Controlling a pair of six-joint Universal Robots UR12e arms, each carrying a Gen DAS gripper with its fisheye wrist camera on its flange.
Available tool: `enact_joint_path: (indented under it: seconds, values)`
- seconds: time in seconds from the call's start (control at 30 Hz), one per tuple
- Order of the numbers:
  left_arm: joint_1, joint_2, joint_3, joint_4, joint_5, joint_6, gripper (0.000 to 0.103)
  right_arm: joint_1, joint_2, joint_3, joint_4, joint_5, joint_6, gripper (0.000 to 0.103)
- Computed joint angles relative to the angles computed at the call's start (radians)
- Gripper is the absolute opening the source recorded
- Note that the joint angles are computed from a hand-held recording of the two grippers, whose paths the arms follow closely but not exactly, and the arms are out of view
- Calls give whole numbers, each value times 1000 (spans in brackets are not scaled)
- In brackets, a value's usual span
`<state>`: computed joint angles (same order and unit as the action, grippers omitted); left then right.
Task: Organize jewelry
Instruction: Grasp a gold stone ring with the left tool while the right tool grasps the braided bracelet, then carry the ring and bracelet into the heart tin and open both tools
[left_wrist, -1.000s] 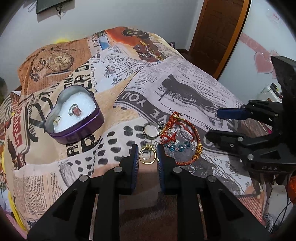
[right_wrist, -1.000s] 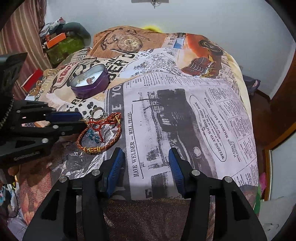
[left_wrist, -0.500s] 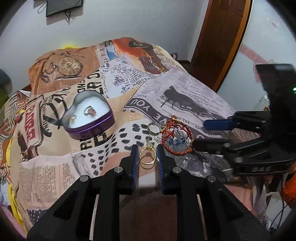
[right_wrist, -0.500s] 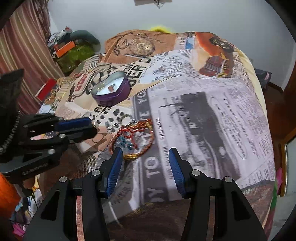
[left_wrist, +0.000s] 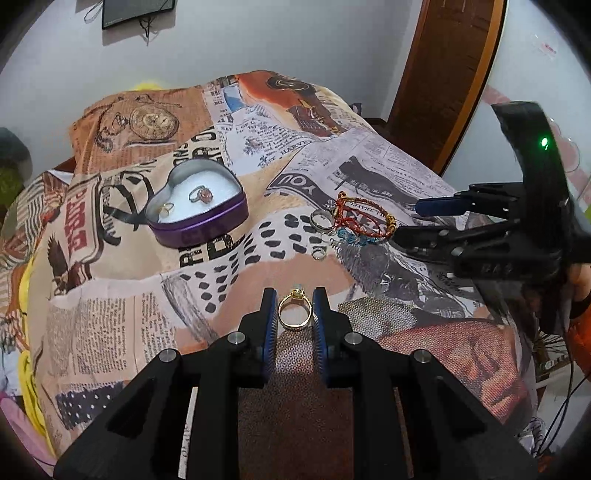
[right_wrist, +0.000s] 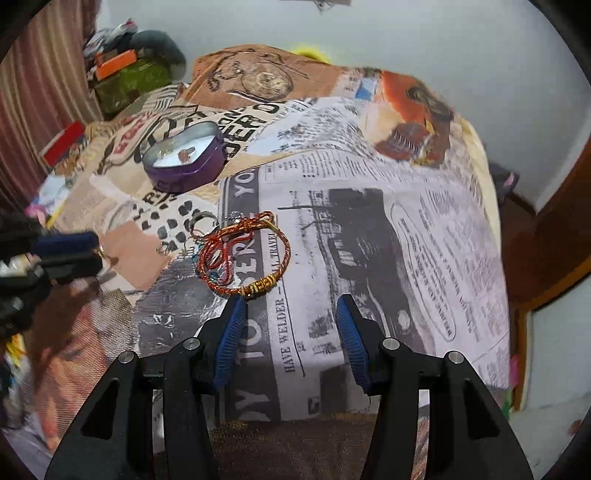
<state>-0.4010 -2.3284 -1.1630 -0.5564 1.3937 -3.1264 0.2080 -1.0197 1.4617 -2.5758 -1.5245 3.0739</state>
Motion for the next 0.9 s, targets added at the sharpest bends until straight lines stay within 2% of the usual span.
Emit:
enact_joint_path:
  seconds: [0.07, 0.13, 0.3, 0.37, 0.43, 0.63, 0.9]
  values:
    - [1, 0, -2, 6, -3, -11, 18, -11, -8, 7, -6, 60, 28, 48]
    - [2, -2, -2, 8, -6, -20, 18, -11, -11, 13, -22, 78, 43, 48]
    - [3, -4, 2, 11, -7, -31, 18, 6, 19, -19, -27, 17, 46, 47]
    - [2, -4, 0, 18, 3, -26, 18, 8, 29, -23, -28, 8, 31, 39]
    - [1, -2, -2, 26, 9, -23, 18, 8, 29, -16, -47, 8, 24, 36]
    - [2, -5, 2, 23, 10, -34, 18, 5, 33, -18, -56, -1, 13, 10]
    - [2, -1, 0, 29, 24, -42, 18, 0, 31, -24, -74, 11, 35, 6]
